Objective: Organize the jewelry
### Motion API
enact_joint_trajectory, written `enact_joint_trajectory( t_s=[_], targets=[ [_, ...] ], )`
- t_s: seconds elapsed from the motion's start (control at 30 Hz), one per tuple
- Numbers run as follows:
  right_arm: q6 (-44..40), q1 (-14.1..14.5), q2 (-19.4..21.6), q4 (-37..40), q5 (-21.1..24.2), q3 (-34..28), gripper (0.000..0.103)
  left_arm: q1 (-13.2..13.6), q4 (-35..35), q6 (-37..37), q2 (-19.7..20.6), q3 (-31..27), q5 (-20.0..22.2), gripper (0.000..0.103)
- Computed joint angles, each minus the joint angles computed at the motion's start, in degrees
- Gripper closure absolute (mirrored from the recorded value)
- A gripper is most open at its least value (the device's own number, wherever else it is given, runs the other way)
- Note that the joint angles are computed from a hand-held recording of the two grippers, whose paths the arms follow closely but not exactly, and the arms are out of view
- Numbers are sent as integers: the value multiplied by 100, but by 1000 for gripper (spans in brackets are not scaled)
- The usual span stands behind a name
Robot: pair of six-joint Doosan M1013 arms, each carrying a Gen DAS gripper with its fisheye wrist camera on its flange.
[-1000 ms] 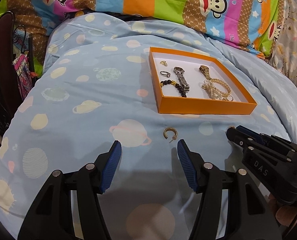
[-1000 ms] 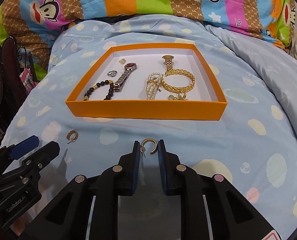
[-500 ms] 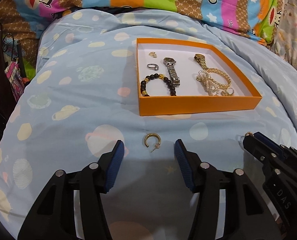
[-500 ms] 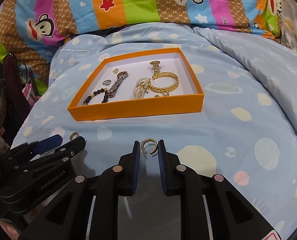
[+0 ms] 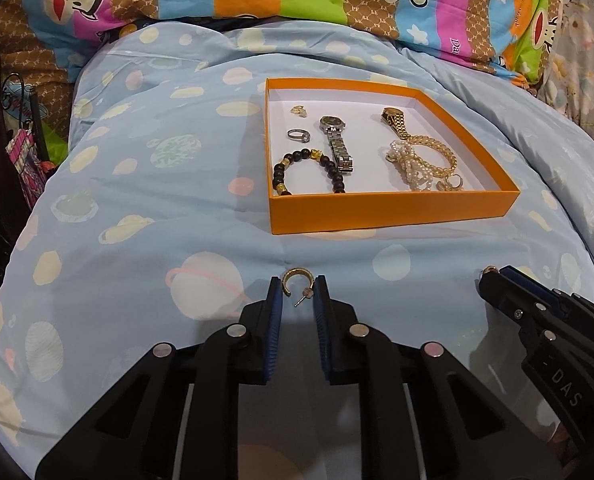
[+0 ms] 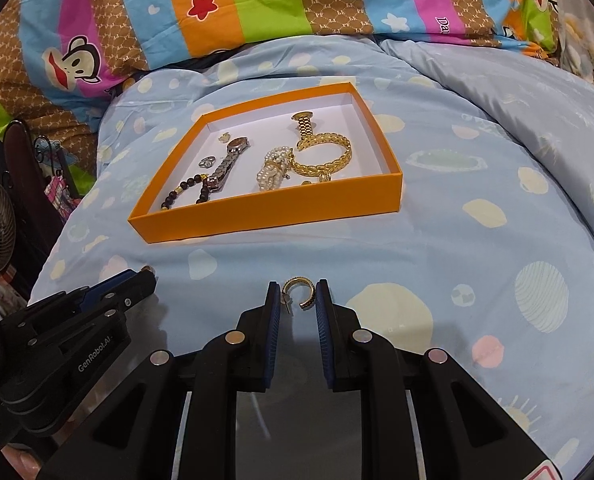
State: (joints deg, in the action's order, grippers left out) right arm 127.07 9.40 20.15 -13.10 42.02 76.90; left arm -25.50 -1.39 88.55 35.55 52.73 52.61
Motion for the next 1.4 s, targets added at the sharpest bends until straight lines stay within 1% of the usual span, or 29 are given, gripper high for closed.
enact_joint_trajectory(
  t_s=[0.1, 0.27, 0.33, 0.4, 0.47, 0.6, 0.67, 0.7, 0.77, 0.8, 0.87, 0.93, 1.07, 1.2, 1.3, 1.33, 1.37, 1.4],
  targets=[
    [19, -3, -10, -6, -43, 20, 86, 1, -3, -8, -15, 20, -39, 88],
    [116, -10, -134, -64, -332, 189, 86, 23, -14, -46, -117, 138, -184, 88],
    [64, -10, -185, -107, -389, 219, 86, 55, -124, 6, -191, 202, -280, 88],
    [96, -27, -227, -263, -434, 194, 86, 78, -206, 69, -252, 208, -391, 88],
    [96, -77, -216, -400, -480, 53, 86, 86, -230, 124, -251, 88, -468, 88],
    [50, -175, -61, -656, -516, -361, 86, 70, -290, 174, 0, -576, -425, 88],
    [-8, -223, 85, -739, -495, -609, 86, 35, -220, 136, 196, -985, -435, 88],
    [-104, -264, 172, -657, -500, -730, 86, 20, -178, 117, 331, -1234, -401, 88],
    [-285, -345, 319, -421, -478, -915, 86, 9, -202, 86, 585, -1684, -210, 88],
    [-380, -380, 394, -292, -444, -1009, 86, 4, -239, 56, 801, -2062, 10, 88],
    [-590, -441, 572, -49, -346, -1212, 86, -2, -224, -45, 1109, -2584, 301, 88],
    [-714, -477, 706, 85, -277, -1339, 86, -4, -211, -147, 1445, -3147, 629, 88],
    [-871, -521, 889, 281, -198, -1477, 86, -20, -186, -224, 1999, -4081, 1186, 88],
    [-983, -534, 970, 355, -213, -1527, 86, -23, -206, -265, 2408, -4785, 1552, 87],
    [-1019, -543, 962, 379, -336, -1479, 85, -15, -235, -333, 2533, -4977, 1606, 87],
    [-988, -545, 954, 360, -388, -1458, 85, -15, -231, -352, 2570, -5039, 1631, 84],
    [-938, -547, 943, 323, -447, -1431, 84, -23, -177, -382, 2578, -5039, 1621, 75],
    [-870, -545, 936, 268, -462, -1414, 80, -32, -108, -412, 2532, -4932, 1556, 67]
  ],
)
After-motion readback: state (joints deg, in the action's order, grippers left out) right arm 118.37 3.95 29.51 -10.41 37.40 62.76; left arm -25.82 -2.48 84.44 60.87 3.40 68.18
